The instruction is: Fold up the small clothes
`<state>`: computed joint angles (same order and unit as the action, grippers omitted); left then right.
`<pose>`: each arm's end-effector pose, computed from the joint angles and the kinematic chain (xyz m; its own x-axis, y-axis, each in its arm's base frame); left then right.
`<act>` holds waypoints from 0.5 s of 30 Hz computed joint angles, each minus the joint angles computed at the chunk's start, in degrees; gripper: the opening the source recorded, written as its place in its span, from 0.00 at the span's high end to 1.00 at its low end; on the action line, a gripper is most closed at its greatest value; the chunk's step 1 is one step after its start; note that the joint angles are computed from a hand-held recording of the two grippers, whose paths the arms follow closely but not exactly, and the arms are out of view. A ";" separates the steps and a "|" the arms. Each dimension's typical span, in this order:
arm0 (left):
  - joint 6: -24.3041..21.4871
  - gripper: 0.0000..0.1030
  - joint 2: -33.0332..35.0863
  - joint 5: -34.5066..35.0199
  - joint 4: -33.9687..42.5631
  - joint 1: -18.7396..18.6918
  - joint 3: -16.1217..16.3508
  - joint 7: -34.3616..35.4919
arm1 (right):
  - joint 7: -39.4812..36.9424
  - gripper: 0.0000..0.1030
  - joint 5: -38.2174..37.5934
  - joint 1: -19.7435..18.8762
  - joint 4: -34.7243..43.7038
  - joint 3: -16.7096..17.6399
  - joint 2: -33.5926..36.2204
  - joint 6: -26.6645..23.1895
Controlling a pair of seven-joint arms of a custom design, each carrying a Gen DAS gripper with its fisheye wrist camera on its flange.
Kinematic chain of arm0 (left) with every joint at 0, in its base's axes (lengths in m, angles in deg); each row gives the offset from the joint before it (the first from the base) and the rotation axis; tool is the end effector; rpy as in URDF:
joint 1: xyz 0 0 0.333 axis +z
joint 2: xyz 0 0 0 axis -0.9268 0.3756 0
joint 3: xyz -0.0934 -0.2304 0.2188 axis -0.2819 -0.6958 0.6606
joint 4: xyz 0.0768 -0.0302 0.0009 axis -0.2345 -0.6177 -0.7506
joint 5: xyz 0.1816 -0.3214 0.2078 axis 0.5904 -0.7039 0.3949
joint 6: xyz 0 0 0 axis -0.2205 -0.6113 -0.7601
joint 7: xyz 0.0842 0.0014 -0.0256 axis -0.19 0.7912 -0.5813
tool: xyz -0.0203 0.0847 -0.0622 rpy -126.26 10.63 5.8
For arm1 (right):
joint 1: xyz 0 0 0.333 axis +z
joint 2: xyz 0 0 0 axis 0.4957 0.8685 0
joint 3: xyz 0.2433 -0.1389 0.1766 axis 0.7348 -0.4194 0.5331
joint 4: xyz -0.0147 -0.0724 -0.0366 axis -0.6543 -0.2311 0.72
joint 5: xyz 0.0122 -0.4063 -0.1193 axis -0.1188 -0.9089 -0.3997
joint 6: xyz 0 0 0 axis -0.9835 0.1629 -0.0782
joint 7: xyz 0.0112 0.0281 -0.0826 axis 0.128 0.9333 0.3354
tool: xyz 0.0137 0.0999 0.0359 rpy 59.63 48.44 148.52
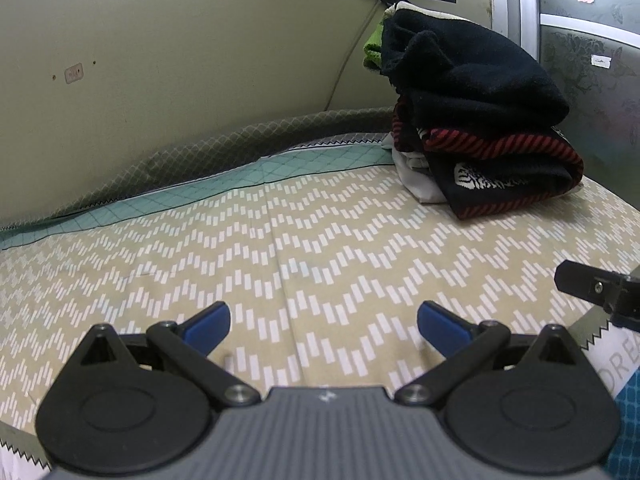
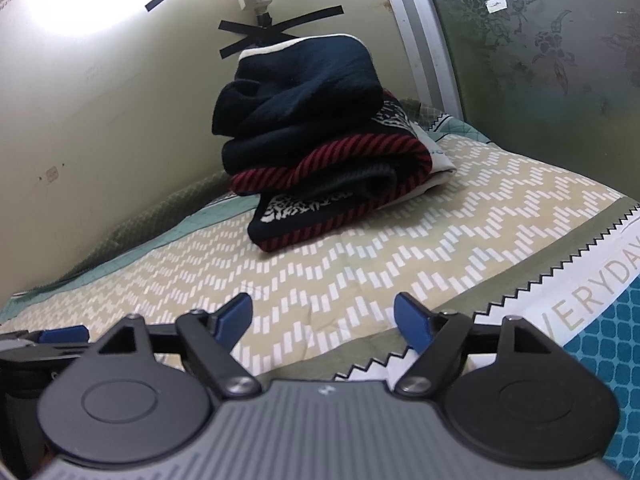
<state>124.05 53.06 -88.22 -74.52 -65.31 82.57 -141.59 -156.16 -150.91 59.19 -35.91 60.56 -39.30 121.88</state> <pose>0.5679 -0.0161 0.3401 -0.7339 -0.6722 -0.0975 -0.3543 0.5013 -0.7894 0.5316 0.2868 0.2562 -0.6046 -0.7252 -0.3296 -0.1512 0.5107 -0.8464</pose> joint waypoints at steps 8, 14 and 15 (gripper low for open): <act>0.12 0.00 -0.47 -1.57 -0.37 -0.10 0.03 2.59 | 0.14 0.29 -0.20 -0.03 -0.01 -0.03 0.01 0.16; -0.23 0.00 -0.62 -1.64 -0.42 -0.11 0.20 2.57 | 0.11 0.29 -0.20 -0.02 0.03 -0.05 0.05 0.18; -0.31 0.00 -0.63 -1.63 -0.40 -0.07 0.23 2.45 | 0.18 0.29 -0.25 -0.01 0.01 -0.05 0.04 0.17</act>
